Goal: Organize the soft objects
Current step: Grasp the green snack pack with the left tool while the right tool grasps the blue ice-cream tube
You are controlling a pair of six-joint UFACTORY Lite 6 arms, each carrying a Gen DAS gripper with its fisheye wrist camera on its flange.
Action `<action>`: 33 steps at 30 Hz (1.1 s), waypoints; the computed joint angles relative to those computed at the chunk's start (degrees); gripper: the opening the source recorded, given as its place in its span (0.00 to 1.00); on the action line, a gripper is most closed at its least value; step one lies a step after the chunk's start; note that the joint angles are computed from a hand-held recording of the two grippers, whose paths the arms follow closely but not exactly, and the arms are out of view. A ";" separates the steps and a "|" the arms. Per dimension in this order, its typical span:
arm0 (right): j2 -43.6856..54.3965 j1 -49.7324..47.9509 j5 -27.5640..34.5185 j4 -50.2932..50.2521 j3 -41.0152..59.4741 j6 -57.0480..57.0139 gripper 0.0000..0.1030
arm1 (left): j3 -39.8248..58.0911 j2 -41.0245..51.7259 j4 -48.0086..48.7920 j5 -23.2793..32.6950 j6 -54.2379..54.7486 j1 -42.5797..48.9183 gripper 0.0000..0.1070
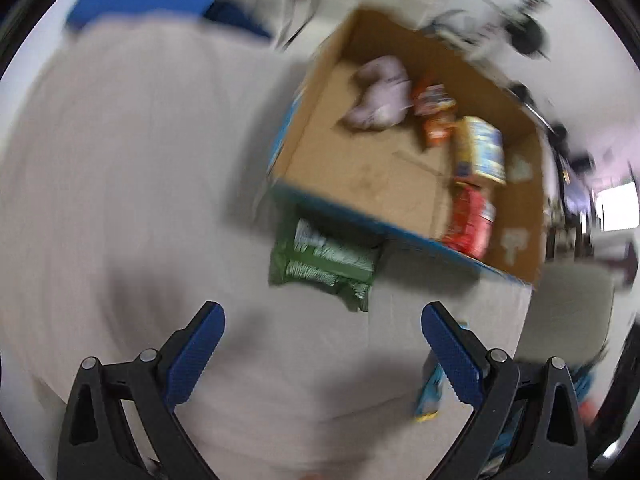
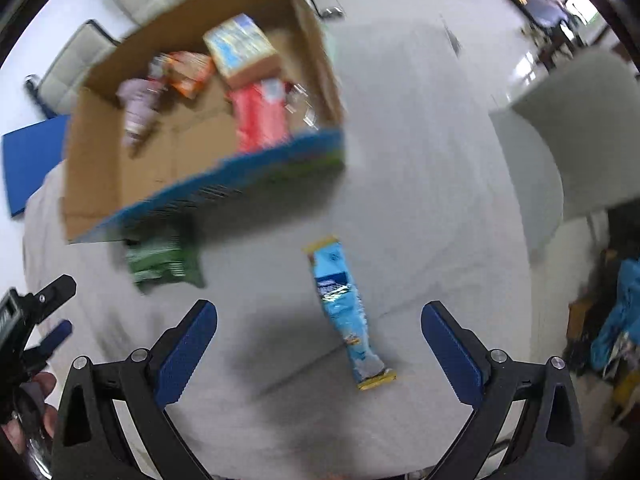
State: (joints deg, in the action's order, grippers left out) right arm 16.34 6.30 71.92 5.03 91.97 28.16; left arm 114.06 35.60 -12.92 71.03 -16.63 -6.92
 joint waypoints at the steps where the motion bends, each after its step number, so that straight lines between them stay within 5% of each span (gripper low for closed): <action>1: -0.91 -0.67 -2.68 0.88 -4.13 -0.45 1.00 | -3.32 0.65 -1.98 -2.46 -1.08 0.50 0.94; 8: 0.79 -2.10 -12.88 2.04 -17.37 -1.91 1.00 | -6.55 10.24 -7.87 -9.39 -7.43 -0.30 0.94; 19: 3.16 -2.10 -16.00 0.76 -20.75 -3.86 1.00 | -0.21 18.53 3.79 -11.03 -16.98 -9.30 0.94; 28: 2.23 -3.92 -13.94 1.80 -19.83 -8.74 1.00 | -29.28 -2.34 5.88 -15.15 -10.71 -1.43 0.94; 33: 3.74 -2.67 -13.10 3.21 -19.21 -9.52 1.00 | -37.42 -12.84 -0.45 -15.87 -7.60 3.68 0.94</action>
State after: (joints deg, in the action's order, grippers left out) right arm 20.07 3.64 58.82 8.24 72.76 18.64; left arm 76.63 22.76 -13.37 55.16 -24.23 -3.25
